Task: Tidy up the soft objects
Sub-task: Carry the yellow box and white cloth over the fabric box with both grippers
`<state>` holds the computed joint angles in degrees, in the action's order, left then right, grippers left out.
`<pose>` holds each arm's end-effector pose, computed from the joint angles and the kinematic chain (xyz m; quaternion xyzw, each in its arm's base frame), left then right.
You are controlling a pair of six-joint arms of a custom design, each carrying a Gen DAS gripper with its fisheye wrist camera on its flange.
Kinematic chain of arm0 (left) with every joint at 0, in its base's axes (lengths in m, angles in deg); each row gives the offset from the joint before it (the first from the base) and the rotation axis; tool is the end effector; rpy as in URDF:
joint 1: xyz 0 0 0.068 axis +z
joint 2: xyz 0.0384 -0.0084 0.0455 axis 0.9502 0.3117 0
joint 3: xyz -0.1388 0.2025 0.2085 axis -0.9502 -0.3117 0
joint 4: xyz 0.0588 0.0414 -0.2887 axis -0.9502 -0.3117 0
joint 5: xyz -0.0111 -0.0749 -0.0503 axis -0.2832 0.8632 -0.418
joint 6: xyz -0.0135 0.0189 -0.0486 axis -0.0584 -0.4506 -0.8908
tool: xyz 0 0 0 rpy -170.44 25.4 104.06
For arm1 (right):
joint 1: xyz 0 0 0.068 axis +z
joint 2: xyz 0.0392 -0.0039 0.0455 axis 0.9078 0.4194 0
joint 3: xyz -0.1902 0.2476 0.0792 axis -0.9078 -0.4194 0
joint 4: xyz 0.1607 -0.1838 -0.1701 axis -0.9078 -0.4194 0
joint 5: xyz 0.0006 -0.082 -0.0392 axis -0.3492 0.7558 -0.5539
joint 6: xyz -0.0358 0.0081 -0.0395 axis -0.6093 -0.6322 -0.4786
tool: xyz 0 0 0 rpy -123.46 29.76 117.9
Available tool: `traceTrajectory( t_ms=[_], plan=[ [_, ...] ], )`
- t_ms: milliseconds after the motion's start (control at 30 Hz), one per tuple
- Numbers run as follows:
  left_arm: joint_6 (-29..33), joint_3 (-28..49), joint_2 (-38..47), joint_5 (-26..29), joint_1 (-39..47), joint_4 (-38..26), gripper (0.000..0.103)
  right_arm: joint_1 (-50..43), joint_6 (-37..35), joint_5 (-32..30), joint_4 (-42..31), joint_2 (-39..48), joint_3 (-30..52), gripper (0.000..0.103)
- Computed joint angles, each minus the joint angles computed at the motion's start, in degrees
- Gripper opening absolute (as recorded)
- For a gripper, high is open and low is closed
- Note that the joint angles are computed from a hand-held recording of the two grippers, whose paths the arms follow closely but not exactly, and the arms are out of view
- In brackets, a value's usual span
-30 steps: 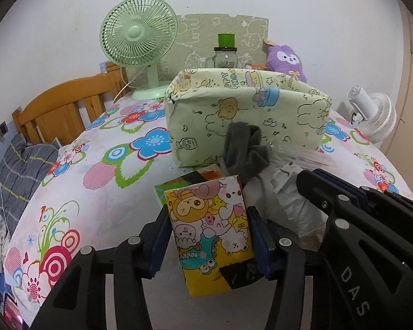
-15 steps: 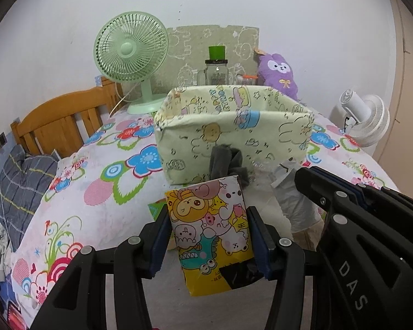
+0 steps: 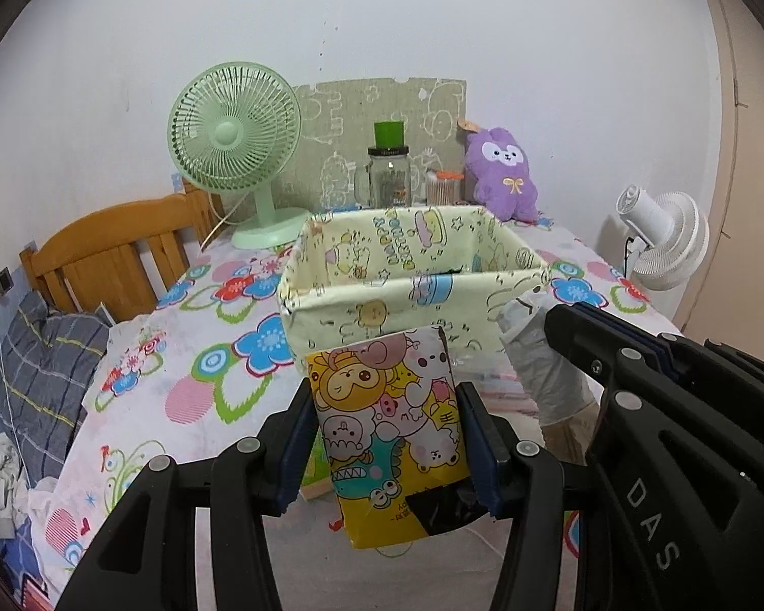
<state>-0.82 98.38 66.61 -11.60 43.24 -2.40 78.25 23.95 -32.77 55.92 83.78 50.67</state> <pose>0.2992 -0.1629 0.0918 0.2410 0.8574 -0.0986 0.4438 0.2545 0.0453 0.0952 0.1375 0.8585 -0.0334 0.4929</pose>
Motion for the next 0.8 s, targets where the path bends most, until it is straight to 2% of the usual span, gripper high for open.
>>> traceTrajectory(
  t_ms=[400, 800],
  plan=[
    [0.35, -0.01, -5.21, 0.20, -0.76, -2.34, 0.055, -0.97, -1.08, 0.31, -7.42, -8.46, 1.01, 0.008],
    [0.19, 3.26, -5.08, 0.40, -1.04, -4.30, 0.055, -3.96, -2.54, -1.77, -11.11, -8.78, 4.65, 0.008]
  ],
)
